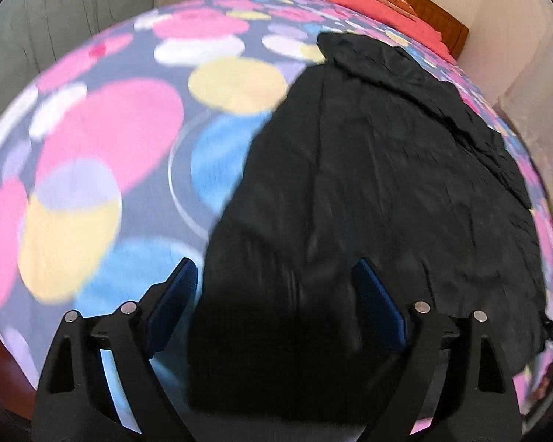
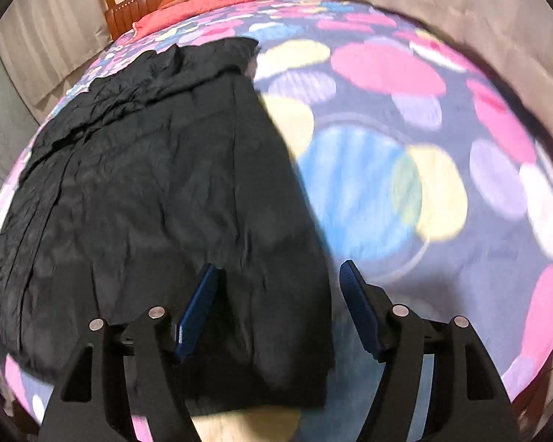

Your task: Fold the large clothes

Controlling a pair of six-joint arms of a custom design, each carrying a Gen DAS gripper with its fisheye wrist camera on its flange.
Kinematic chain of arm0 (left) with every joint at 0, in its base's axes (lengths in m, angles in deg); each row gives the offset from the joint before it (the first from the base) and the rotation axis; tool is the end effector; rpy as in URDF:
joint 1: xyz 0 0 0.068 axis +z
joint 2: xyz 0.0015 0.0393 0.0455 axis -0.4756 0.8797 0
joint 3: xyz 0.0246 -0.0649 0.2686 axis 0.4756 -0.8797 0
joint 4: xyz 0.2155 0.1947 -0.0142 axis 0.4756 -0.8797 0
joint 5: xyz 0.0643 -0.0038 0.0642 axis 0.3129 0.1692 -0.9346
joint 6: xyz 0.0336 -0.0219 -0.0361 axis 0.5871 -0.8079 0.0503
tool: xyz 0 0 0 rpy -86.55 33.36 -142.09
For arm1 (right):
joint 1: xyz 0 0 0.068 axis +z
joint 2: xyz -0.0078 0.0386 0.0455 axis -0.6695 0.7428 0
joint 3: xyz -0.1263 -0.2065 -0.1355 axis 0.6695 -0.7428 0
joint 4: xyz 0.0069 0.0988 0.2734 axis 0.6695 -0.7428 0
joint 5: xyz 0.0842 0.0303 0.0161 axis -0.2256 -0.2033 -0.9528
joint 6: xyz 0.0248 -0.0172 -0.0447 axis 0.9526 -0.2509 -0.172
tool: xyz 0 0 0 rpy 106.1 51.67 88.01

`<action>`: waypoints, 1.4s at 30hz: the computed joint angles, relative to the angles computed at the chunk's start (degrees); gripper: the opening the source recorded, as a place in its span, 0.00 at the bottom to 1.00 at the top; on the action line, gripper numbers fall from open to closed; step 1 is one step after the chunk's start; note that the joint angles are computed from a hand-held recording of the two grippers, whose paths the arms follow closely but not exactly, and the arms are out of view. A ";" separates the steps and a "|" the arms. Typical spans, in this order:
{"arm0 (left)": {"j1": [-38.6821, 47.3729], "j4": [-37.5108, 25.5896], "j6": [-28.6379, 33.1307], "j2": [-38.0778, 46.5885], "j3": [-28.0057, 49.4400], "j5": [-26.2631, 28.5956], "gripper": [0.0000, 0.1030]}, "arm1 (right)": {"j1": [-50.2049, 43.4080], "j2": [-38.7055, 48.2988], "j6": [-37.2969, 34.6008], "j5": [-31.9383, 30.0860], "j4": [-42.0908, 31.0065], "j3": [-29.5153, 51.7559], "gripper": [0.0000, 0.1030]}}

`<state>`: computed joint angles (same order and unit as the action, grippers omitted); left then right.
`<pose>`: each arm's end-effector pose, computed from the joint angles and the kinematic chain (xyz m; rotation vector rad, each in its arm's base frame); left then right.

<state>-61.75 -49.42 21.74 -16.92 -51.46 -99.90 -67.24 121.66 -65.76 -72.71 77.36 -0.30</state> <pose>0.1782 -0.1042 0.0999 -0.5933 2.5208 -0.1394 0.2497 -0.1060 0.0813 0.1604 2.5815 0.1557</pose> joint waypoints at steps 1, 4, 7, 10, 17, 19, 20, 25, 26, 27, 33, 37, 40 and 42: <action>-1.45 0.91 -1.58 -0.82 -1.42 -0.07 0.87 | -0.34 -0.25 0.17 -0.45 0.48 -0.83 0.72; -4.25 1.74 -3.60 -0.90 -2.15 -1.06 0.89 | -2.32 -0.11 0.19 -2.72 1.47 -2.15 0.74; -5.55 2.92 -4.79 -1.63 -3.02 -1.22 0.89 | -4.37 -0.04 -0.04 -5.02 0.77 -2.42 0.74; -7.15 3.53 -6.60 -1.92 -3.74 -2.62 0.88 | -5.14 -0.85 -0.39 -5.89 0.85 -3.32 0.74; -11.36 1.30 -11.31 0.14 -2.63 -7.66 0.73 | -7.33 -0.36 -1.12 -10.03 -0.52 -3.85 0.60; -11.94 0.49 -12.40 -0.40 -2.67 -8.41 0.63 | -6.96 -0.43 -1.55 -11.63 -1.26 -4.04 0.46; -12.32 0.06 -13.01 -0.99 -2.89 -8.77 0.61 | -6.35 -1.13 -0.92 -10.92 -0.69 -4.69 0.46; -12.60 0.21 -15.13 -5.54 -5.63 -8.72 0.50 | -5.85 -2.24 -0.87 -11.33 -0.17 -5.62 0.36; -12.51 0.20 -15.18 -5.98 -5.84 -8.50 0.50 | -5.83 -2.30 -1.10 -11.36 -0.20 -5.65 0.36; -12.33 -0.07 -15.09 -6.90 -6.15 -8.31 0.50 | -5.89 -2.27 -1.37 -11.46 -0.24 -5.62 0.36; -11.20 0.97 -17.02 -12.37 -9.52 -6.20 0.52 | -7.55 -0.86 -1.19 -13.41 0.15 -5.25 0.44; -12.80 1.38 -18.23 -13.99 -10.36 -6.81 0.41 | -7.51 -0.64 -0.23 -13.31 1.66 -5.95 0.55; -12.79 2.61 -19.23 -15.92 -11.80 -6.78 0.33 | -6.74 -1.81 -0.48 -12.91 1.15 -6.42 0.42; -12.97 2.78 -19.45 -16.67 -12.18 -6.85 0.26 | -6.79 -2.13 -0.53 -13.74 0.52 -6.46 0.33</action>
<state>-74.72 -46.64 2.29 -33.59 -63.64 -106.75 -74.03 119.52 -66.29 -86.45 77.88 -6.76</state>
